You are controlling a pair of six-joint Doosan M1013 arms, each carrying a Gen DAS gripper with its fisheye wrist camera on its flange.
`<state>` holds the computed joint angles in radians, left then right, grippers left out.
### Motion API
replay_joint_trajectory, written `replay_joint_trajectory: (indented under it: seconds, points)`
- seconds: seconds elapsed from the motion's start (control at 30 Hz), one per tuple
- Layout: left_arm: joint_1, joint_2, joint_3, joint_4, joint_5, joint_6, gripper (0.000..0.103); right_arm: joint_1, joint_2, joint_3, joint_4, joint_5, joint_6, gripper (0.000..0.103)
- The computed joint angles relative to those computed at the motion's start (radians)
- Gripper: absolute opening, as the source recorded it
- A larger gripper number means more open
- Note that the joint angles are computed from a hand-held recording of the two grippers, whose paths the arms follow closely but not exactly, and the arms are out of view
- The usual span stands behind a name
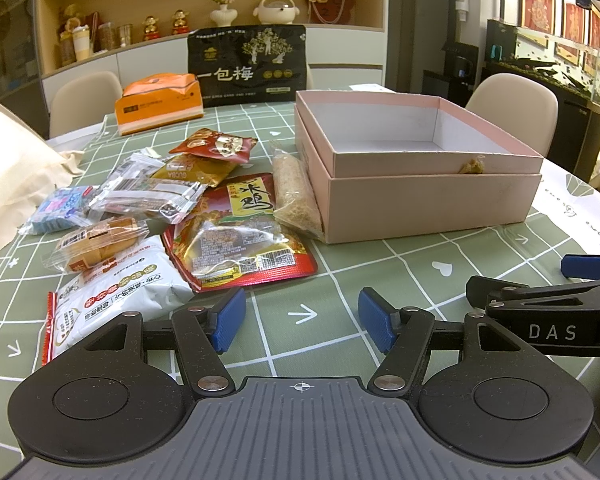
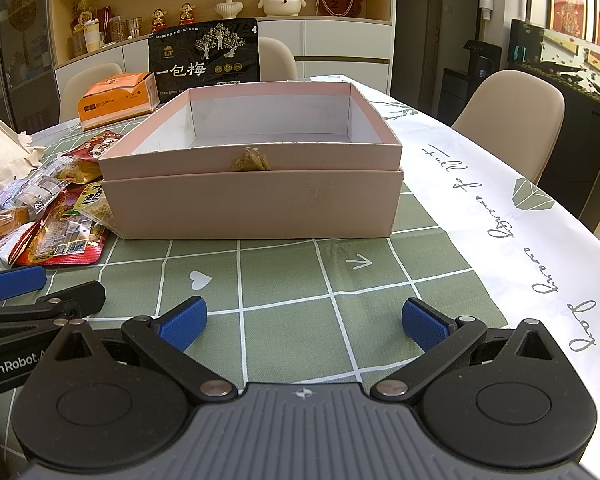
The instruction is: Organize snacks
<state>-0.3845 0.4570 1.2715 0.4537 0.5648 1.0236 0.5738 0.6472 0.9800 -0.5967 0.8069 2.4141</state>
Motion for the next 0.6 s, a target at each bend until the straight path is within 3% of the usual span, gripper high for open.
replay_joint_trajectory:
  seconds: [0.6]
  points:
    - [-0.001,0.002,0.004,0.005,-0.005,-0.007,0.070,0.000,0.000,0.000,0.000,0.000,0.000,0.103]
